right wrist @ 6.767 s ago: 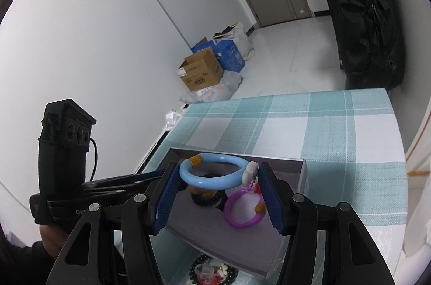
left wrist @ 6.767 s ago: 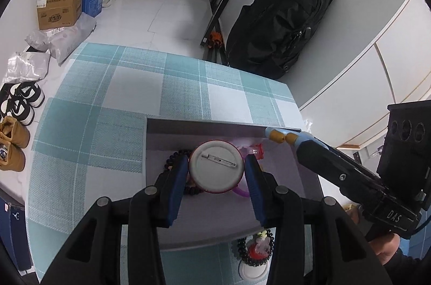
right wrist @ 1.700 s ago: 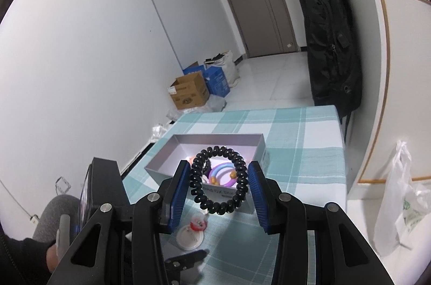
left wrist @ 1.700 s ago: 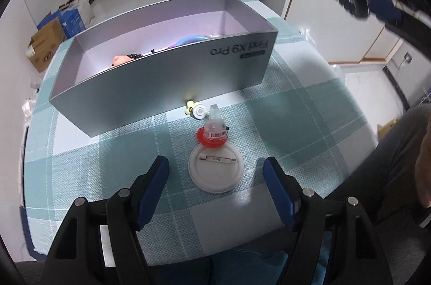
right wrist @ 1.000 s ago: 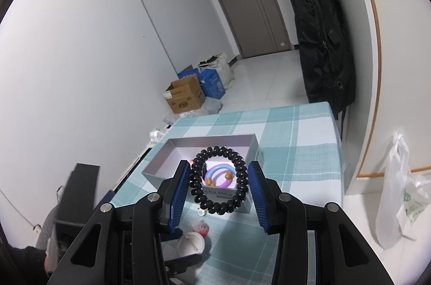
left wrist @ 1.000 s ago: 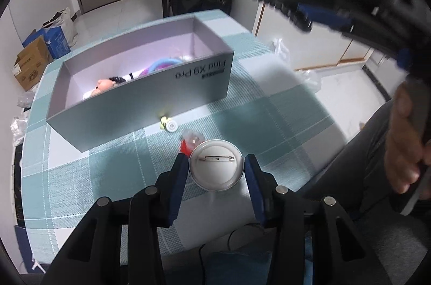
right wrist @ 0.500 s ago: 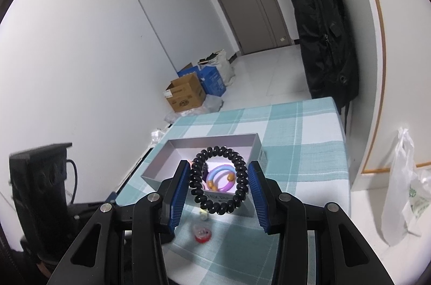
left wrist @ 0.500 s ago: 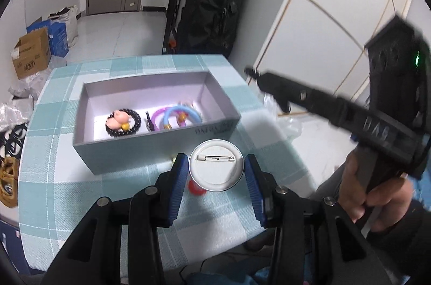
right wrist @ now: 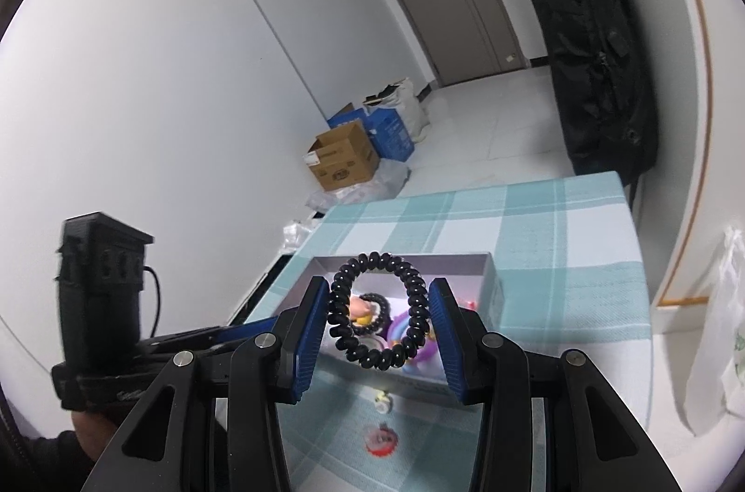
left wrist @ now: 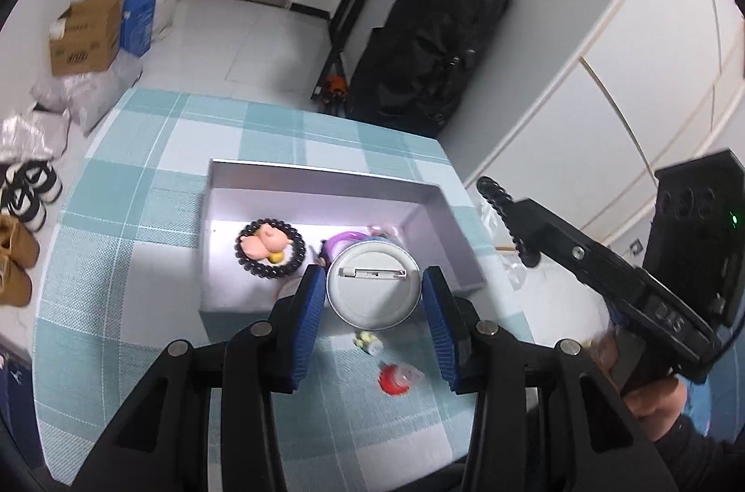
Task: Organize jewelry
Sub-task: 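Carry the bracelet and the badge over the silver box with both tools, then lower the bracelet and badge into the box and open both tools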
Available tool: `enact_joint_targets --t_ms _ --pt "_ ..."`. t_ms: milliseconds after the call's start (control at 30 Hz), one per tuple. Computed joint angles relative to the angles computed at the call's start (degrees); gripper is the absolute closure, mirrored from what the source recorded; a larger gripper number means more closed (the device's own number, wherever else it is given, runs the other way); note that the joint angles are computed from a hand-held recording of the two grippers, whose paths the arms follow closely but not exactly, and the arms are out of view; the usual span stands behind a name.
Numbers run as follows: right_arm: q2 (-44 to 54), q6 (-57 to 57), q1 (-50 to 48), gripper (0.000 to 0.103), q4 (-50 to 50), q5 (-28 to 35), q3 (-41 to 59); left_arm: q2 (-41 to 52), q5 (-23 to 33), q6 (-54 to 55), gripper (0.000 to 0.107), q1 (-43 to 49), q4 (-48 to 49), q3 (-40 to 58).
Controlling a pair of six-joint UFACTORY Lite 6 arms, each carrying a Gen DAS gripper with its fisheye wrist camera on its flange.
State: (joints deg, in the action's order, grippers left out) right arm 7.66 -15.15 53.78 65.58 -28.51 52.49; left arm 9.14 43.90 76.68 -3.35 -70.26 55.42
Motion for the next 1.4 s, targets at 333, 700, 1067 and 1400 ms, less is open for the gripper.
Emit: enact_joint_targets --t_ms 333,700,1067,1400 --pt "5.55 9.04 -5.81 0.060 -12.22 7.60 5.28 4.65 -3.36 -4.91 0.070 -1.66 3.23 6.03" --pt "11.93 26.59 -10.98 0.060 -30.23 12.99 9.97 10.25 -1.18 -9.57 0.070 -0.75 5.58 12.38" --pt "15.12 26.17 -11.69 0.060 -30.91 15.99 13.65 13.13 -1.14 -11.55 0.070 -1.34 6.58 14.50" --pt "15.29 25.15 -12.16 0.054 -29.15 16.06 13.42 14.25 -1.19 -13.03 0.068 -1.95 7.01 15.89"
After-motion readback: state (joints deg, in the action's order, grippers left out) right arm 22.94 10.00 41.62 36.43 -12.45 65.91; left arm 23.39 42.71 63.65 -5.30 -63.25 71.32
